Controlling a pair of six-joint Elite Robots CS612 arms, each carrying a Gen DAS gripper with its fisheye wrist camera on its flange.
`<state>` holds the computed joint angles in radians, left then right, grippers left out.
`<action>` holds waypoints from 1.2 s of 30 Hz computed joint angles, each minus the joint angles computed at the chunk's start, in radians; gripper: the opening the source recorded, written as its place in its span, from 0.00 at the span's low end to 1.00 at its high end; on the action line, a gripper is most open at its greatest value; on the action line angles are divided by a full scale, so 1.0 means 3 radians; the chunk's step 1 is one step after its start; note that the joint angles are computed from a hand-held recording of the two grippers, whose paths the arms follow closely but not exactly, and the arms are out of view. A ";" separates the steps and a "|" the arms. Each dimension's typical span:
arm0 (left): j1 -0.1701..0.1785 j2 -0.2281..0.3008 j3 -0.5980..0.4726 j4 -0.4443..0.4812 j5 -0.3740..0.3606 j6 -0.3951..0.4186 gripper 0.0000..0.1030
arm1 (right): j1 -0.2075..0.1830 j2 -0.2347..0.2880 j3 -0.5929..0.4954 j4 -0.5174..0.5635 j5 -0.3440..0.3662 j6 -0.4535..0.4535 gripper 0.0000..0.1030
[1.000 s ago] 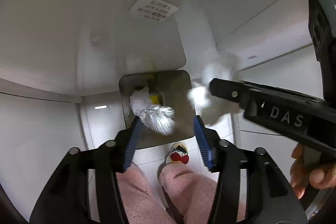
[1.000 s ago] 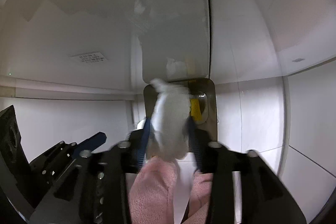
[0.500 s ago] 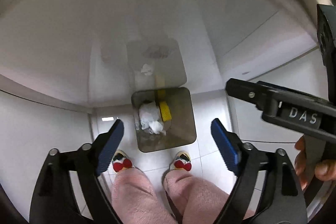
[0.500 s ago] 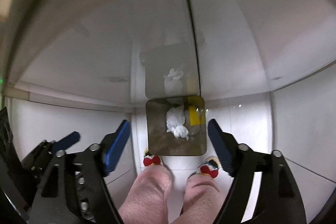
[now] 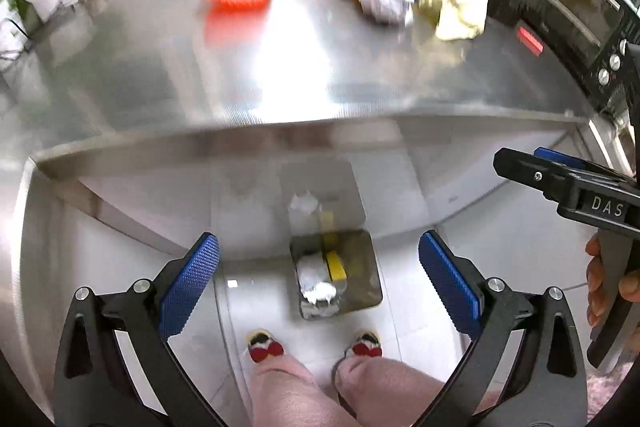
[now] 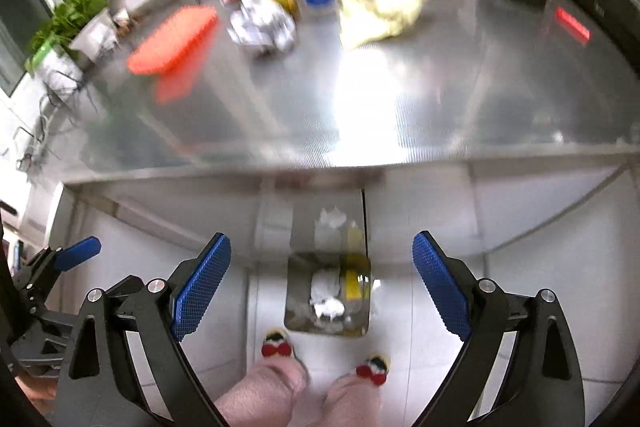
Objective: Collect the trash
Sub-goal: 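Grasp the orange foam net with the left tool while the right tool grasps the crumpled paper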
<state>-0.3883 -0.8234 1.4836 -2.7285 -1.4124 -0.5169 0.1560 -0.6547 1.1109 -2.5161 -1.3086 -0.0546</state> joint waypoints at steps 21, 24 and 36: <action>0.0356 0.0294 -0.0876 0.0080 0.0361 0.0348 0.92 | 0.0141 0.0682 -0.1473 0.0251 -0.0130 0.0212 0.90; 0.0407 0.0436 -0.1115 0.0174 0.0291 0.0427 0.92 | 0.0168 0.0866 -0.1800 0.0419 -0.0178 0.0207 0.90; 0.0555 0.0873 -0.1770 0.0677 0.0008 0.0413 0.74 | 0.0237 0.1334 -0.2610 0.0822 -0.0312 0.0106 0.78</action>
